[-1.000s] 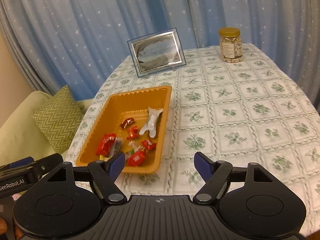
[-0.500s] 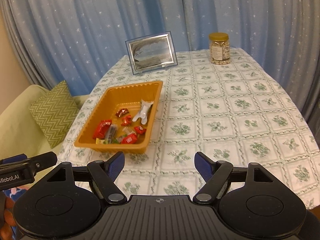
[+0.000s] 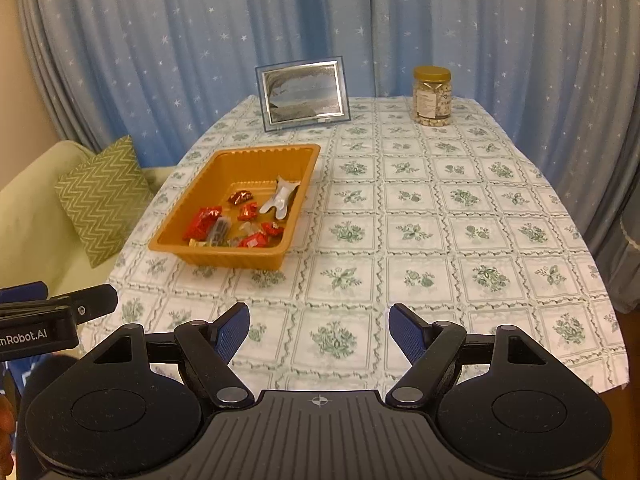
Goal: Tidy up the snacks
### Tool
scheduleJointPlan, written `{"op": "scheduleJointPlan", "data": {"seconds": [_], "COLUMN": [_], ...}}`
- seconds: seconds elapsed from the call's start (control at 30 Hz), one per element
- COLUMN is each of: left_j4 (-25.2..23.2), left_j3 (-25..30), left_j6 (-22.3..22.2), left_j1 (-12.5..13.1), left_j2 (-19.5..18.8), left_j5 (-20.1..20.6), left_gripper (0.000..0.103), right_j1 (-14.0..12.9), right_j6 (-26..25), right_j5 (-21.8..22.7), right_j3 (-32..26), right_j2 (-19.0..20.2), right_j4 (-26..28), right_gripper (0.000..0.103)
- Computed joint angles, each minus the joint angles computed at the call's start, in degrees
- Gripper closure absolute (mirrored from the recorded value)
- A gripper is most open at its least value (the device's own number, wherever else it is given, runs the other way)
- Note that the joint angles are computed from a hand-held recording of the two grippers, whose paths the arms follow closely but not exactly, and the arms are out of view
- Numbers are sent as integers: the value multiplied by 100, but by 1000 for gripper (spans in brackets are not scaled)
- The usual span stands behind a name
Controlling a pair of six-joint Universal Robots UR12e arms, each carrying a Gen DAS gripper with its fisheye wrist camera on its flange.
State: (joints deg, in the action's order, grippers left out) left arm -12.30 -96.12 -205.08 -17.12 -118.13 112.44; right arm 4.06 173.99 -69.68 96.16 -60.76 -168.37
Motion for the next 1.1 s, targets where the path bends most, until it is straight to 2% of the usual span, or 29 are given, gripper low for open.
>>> {"op": "scheduleJointPlan", "data": {"seconds": [0.43,1.1], "left_j4": [20,83], "left_j3": [-140,-145], "left_j6": [-144,-98], "left_j1": [-127,-170], "left_j2": [141,158], "left_j5": [217,357], "left_gripper": [0,0], "right_j1": [-1,-4], "right_j6": [-112,-142], "right_j5": [44,81], "right_j3": [289,295], "right_j2": [-220,-239], "right_j4": [-250,-267], "right_gripper": [26,26]}}
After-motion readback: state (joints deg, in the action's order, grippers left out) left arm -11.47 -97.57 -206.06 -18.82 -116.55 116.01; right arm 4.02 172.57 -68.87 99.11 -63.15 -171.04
